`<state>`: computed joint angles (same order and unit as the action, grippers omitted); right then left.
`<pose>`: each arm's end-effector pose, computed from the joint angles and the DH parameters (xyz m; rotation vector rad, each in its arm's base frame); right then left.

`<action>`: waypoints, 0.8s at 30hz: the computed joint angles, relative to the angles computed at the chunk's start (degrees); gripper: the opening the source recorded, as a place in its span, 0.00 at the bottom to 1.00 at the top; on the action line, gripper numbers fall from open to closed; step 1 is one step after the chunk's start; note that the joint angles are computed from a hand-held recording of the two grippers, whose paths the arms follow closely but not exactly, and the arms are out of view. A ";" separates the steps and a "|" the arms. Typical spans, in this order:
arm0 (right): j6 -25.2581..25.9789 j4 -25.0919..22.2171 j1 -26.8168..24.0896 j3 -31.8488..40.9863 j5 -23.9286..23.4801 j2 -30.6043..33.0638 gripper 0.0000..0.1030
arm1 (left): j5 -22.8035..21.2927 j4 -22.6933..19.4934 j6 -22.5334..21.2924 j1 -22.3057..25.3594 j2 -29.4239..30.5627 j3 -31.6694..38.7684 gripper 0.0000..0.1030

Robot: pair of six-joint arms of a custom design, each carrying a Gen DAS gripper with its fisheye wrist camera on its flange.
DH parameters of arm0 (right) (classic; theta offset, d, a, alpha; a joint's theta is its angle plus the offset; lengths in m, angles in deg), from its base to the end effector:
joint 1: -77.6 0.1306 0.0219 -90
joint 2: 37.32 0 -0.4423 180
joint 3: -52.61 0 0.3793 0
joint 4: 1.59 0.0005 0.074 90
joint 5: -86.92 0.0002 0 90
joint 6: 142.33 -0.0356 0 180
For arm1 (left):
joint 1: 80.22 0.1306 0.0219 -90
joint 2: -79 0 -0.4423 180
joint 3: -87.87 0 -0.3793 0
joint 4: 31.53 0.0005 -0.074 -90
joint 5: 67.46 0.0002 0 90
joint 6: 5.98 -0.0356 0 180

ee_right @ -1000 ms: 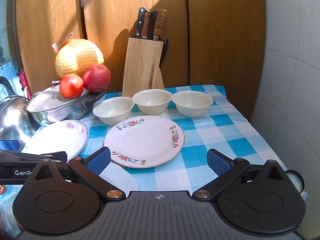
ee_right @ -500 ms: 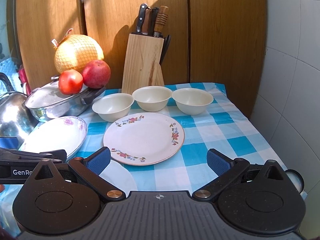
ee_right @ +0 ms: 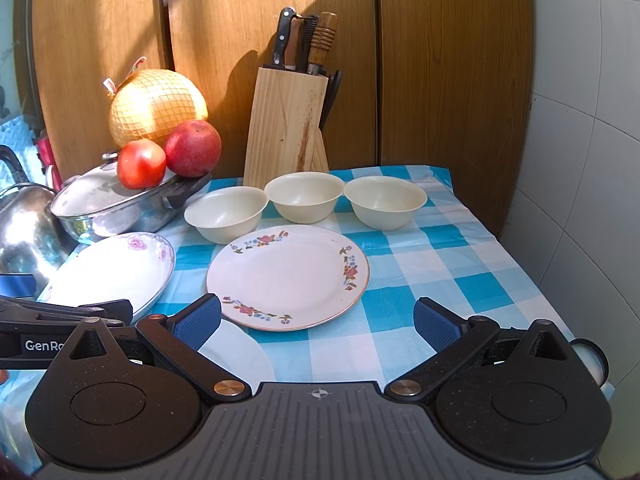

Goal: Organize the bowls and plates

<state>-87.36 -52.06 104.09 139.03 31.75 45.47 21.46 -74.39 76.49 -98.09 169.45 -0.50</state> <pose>0.3811 0.1666 0.5180 0.4360 2.1735 -0.1479 0.4629 -0.1491 0.5077 0.4960 2.2450 -0.0714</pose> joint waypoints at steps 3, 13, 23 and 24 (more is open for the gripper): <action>-0.13 -0.07 0.05 -0.09 0.02 -0.02 1.00 | -0.04 0.00 -0.14 0.04 -0.02 -0.05 0.96; -0.11 -0.13 0.03 -0.18 -0.49 0.10 1.00 | -0.18 -0.09 -0.39 0.16 -0.16 -0.29 0.96; 0.20 -0.50 0.19 0.06 -1.60 0.39 1.00 | 0.03 -1.34 -0.76 0.98 -0.94 -1.68 0.96; 0.15 -0.60 0.20 0.08 -1.87 0.41 1.00 | -0.15 -1.57 -0.71 0.94 -0.97 -1.78 0.96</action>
<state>-87.21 -52.66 104.28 139.11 29.88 45.88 21.31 -75.96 75.77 -97.15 168.48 -2.28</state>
